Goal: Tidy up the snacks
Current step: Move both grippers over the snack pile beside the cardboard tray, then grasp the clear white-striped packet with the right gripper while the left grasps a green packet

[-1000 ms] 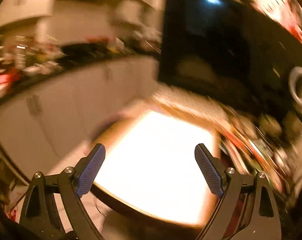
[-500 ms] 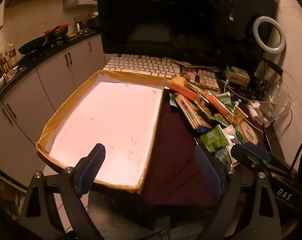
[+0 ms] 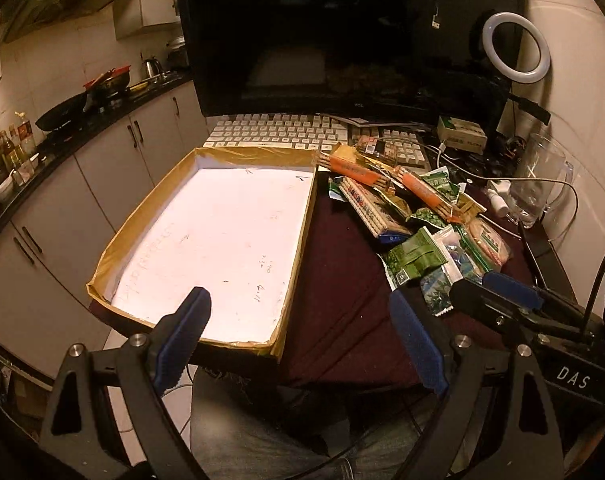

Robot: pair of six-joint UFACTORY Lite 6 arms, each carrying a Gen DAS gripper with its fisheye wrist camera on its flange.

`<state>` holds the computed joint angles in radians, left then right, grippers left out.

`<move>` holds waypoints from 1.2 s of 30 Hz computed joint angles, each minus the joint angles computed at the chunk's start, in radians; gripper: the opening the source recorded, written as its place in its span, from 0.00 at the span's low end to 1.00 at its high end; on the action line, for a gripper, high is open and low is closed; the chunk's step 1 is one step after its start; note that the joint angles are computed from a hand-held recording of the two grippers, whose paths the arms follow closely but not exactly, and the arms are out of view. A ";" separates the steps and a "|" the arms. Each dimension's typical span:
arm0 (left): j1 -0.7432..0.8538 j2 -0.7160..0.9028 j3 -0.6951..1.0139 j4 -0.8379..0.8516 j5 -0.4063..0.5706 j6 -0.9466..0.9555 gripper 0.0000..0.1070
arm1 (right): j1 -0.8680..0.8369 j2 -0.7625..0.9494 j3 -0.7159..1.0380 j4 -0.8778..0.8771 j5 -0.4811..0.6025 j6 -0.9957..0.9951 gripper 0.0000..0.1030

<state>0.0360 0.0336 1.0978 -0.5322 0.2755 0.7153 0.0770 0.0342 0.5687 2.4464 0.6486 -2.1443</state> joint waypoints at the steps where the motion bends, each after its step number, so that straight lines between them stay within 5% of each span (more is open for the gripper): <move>1: -0.001 -0.004 -0.006 0.009 -0.005 -0.007 0.85 | 0.007 -0.009 -0.008 0.000 -0.001 0.006 0.67; 21: 0.049 0.081 0.049 -0.162 0.051 0.185 0.85 | -0.008 0.046 0.042 -0.024 -0.020 0.033 0.67; 36: -0.052 0.301 0.242 0.297 0.005 -0.276 0.85 | -0.103 0.219 0.218 -0.198 0.010 0.094 0.67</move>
